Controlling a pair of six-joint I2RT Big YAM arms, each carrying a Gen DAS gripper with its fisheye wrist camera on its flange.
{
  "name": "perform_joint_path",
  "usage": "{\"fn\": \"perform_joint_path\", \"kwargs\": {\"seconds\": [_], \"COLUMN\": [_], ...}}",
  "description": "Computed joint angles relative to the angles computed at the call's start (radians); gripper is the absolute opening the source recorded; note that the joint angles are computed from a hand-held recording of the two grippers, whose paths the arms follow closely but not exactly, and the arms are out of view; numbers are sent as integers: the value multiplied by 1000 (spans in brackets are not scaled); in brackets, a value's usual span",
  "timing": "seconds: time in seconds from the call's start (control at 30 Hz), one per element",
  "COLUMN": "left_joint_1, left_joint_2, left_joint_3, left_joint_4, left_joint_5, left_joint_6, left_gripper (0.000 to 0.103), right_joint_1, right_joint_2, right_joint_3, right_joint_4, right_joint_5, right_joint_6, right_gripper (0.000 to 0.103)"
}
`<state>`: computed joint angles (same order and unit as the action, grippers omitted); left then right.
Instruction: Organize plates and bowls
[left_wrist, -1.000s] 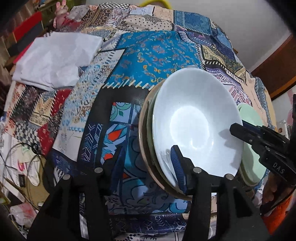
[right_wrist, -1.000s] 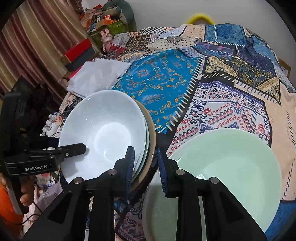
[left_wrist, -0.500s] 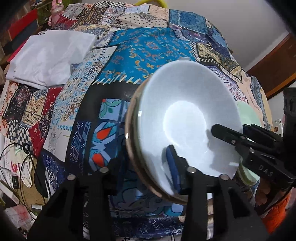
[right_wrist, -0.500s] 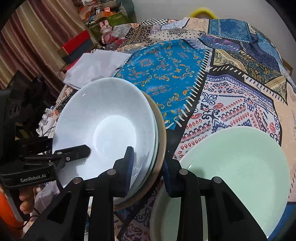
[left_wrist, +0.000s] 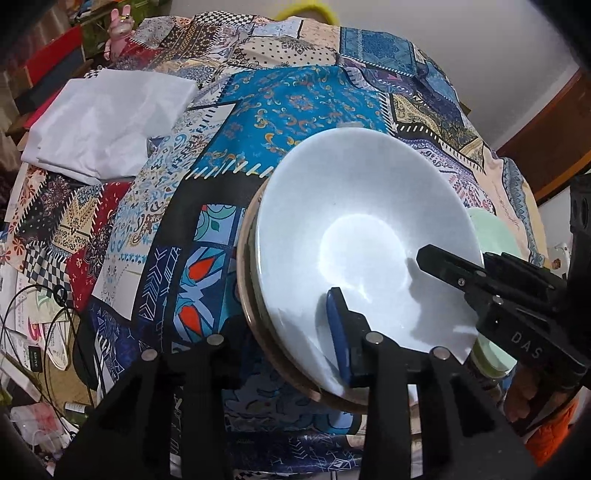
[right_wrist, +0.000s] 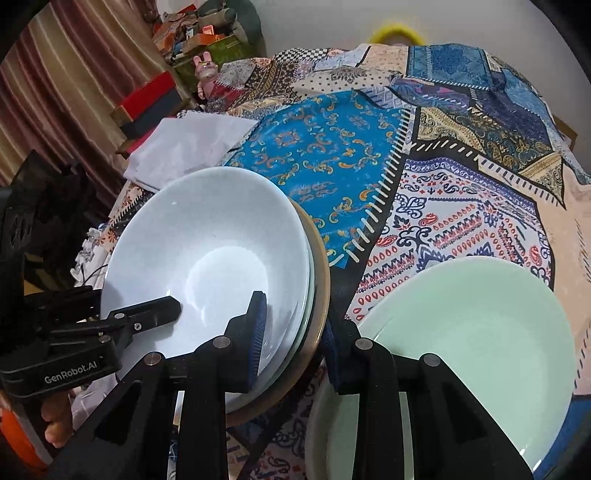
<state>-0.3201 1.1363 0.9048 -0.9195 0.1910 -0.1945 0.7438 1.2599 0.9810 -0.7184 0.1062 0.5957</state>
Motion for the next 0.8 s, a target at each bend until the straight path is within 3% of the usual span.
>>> {"fn": "perform_joint_path", "kwargs": {"seconds": [0.37,0.8], "left_joint_1": [-57,-177], "left_joint_2": [-41,-71], "left_joint_3": [34,106], "left_joint_4": [-3,-12], "left_joint_5": [-40,-89], "left_joint_6": [-21,-53], "left_gripper": [35,35], "right_joint_1": [-7,-10], "right_joint_2": [-86,-236], "right_joint_3": [-27,-51], "right_joint_4": [12,-42], "right_joint_5": [35,131], "right_joint_6": [25,33], "right_gripper": [26,26]}}
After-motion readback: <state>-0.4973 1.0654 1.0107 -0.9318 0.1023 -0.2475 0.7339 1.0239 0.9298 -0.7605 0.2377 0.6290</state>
